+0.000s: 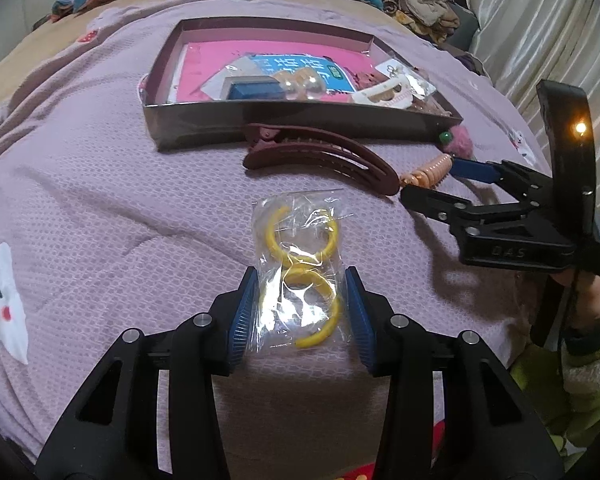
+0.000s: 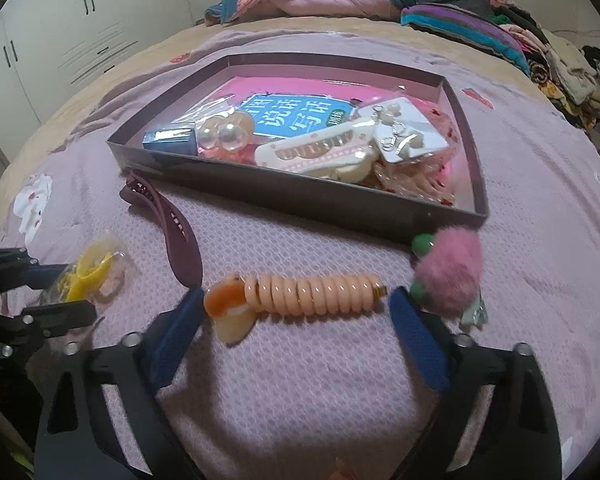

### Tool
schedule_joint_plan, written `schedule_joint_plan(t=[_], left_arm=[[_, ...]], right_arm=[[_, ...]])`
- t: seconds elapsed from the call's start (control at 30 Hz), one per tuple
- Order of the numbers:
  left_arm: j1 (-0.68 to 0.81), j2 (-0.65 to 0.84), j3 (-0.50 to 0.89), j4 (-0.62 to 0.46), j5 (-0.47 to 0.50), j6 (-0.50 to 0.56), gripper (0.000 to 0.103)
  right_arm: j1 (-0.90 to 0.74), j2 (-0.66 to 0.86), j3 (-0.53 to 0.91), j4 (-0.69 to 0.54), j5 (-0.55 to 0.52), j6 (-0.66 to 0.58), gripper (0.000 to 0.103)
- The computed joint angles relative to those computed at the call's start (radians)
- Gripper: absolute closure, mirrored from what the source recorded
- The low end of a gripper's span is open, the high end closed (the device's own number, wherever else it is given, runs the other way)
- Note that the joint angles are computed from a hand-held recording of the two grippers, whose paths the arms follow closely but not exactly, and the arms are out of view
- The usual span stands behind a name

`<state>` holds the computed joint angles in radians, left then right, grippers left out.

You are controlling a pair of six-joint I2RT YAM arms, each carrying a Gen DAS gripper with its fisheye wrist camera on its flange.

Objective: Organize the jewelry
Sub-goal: 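Grasp the orange spiral hair tie with the right tool while the left tool holds the ring bag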

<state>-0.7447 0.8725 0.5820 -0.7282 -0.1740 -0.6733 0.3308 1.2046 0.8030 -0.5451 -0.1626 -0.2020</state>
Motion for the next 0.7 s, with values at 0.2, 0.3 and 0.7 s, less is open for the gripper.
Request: schedule_joint_plan(t=[0.2, 0.3, 0.7], left_arm=[[0.037, -0.042, 0.001, -0.02, 0.004, 0.01, 0.068], [0.046, -0.056, 0.005, -0.03, 0.004, 0.016, 0.068], [0.095, -0.145, 0.057, -0.119, -0.014, 0.032, 0.068]], right_arm=[[-0.013, -0.037, -0.019, 0.001, -0.012, -0.001, 0.031], [-0.028, -0.101, -0.041, -0.031, -0.027, -0.009, 0.032], [-0.212, -0.354, -0.036, -0.245, -0.173, -0.029, 0.032]])
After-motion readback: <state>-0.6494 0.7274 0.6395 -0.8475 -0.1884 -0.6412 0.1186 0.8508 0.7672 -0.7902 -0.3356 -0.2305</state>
